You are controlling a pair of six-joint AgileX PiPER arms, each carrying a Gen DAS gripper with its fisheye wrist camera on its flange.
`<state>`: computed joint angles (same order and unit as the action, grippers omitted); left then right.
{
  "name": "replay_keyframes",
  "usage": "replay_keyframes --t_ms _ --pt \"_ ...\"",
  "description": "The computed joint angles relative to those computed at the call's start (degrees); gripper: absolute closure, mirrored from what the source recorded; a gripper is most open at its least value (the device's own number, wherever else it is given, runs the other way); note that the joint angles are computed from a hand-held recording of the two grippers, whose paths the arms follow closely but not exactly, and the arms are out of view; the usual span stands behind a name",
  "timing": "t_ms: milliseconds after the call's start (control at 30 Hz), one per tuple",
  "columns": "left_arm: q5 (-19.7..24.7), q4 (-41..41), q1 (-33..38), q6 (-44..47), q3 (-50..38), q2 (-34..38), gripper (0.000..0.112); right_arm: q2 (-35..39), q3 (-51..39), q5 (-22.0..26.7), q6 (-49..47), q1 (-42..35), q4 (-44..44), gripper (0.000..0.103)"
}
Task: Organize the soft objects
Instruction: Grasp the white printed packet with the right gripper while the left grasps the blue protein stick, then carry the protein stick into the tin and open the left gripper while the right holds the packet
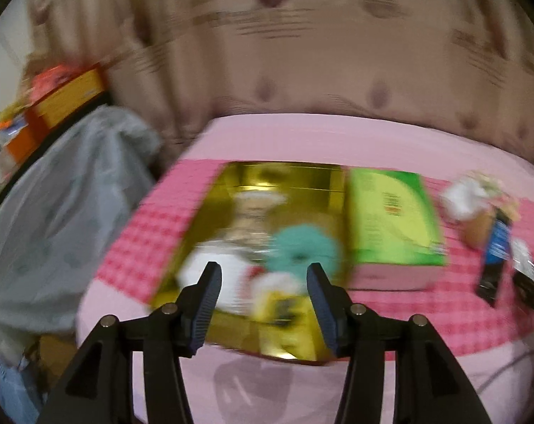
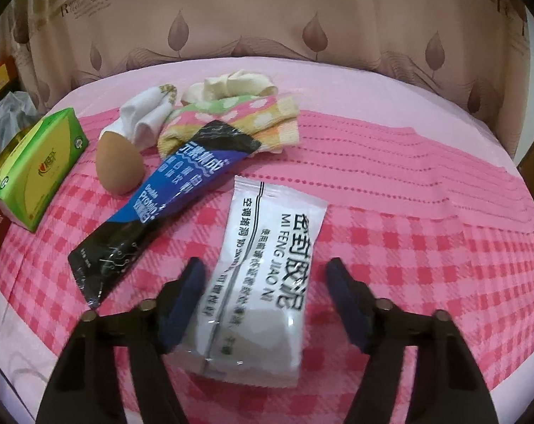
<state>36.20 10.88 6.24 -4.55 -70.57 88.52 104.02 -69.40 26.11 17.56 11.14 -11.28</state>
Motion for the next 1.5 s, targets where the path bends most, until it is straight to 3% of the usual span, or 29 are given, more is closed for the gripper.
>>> replay_keyframes --t_ms 100,433,633,1233,1300,1333,1500 --pt "1.4 -4.0 -4.5 3.3 -1.7 1.6 0.060 0.1 -0.1 -0.6 -4.1 -1.5 3.2 0.053" --pt "6.6 -15.6 -18.5 13.8 -10.9 12.3 0.060 0.1 0.8 -2.2 -6.9 -6.3 2.5 0.055" --pt "12.3 -20.8 -22.4 18.0 -20.0 20.2 0.060 0.9 0.3 -3.2 -14.2 -10.5 10.0 0.054" --pt "22.2 -14.1 -28.7 10.8 -43.7 39.6 0.058 0.8 0.9 -4.0 -20.2 -11.6 16.4 0.052" --pt "21.4 -15.7 -28.2 11.2 -43.5 39.6 0.058 0.7 0.9 -4.0 -20.0 -11.6 16.3 0.051" --pt "21.1 -16.0 -28.0 11.0 -43.3 39.4 0.068 0.7 0.9 -4.0 -19.9 -11.6 16.2 0.051" --pt "20.2 -16.1 -27.7 9.2 -42.2 38.8 0.070 0.7 0.9 -4.0 -19.7 -11.5 16.1 0.051"
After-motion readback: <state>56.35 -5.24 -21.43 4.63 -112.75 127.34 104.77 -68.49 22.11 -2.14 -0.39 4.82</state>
